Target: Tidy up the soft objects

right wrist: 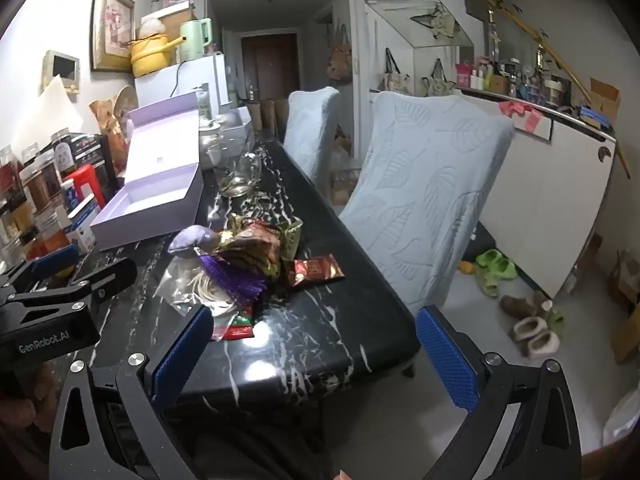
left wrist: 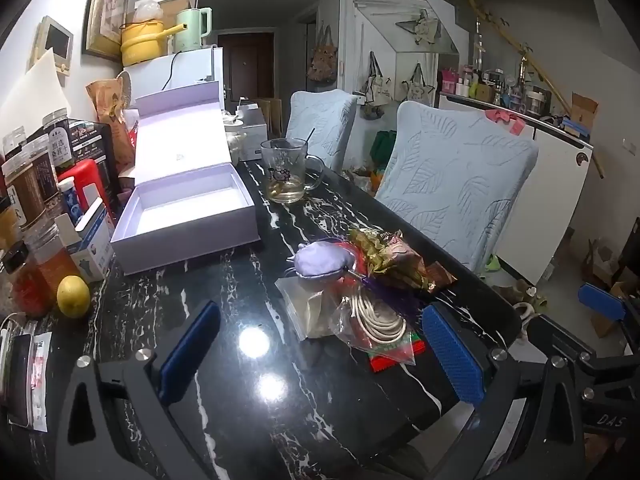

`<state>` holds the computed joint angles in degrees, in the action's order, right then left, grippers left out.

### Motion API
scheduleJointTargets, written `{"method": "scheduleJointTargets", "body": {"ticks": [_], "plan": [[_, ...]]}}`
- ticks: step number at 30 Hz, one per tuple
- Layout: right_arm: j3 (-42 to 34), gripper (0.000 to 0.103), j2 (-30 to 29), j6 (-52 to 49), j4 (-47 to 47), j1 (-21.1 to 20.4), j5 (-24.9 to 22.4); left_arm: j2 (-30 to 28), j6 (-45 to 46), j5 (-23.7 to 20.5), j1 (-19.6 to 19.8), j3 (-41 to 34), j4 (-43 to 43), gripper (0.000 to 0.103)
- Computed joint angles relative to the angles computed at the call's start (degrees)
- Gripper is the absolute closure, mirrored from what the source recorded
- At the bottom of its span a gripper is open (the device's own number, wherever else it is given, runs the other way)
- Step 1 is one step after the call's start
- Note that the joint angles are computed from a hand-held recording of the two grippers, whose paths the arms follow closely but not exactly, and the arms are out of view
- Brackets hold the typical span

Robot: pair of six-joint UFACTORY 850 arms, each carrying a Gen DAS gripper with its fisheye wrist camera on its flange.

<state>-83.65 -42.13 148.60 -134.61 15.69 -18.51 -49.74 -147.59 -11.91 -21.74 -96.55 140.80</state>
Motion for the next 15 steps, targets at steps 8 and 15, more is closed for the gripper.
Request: {"method": "scheduleJointTargets", "body": {"ticks": [8,15], "plan": [[0.3,0.000,0.3,-3.3,2.1,0.1,-0.7,1.2,-10.7,-1.4,0.6,2.4,10.1,0.000],[0.8,0.000,0.9,-3.3,2.4,0.6,-1.4,1.9,-13.3,-1.8,0.7,3.3,12.4,0.000]]}}
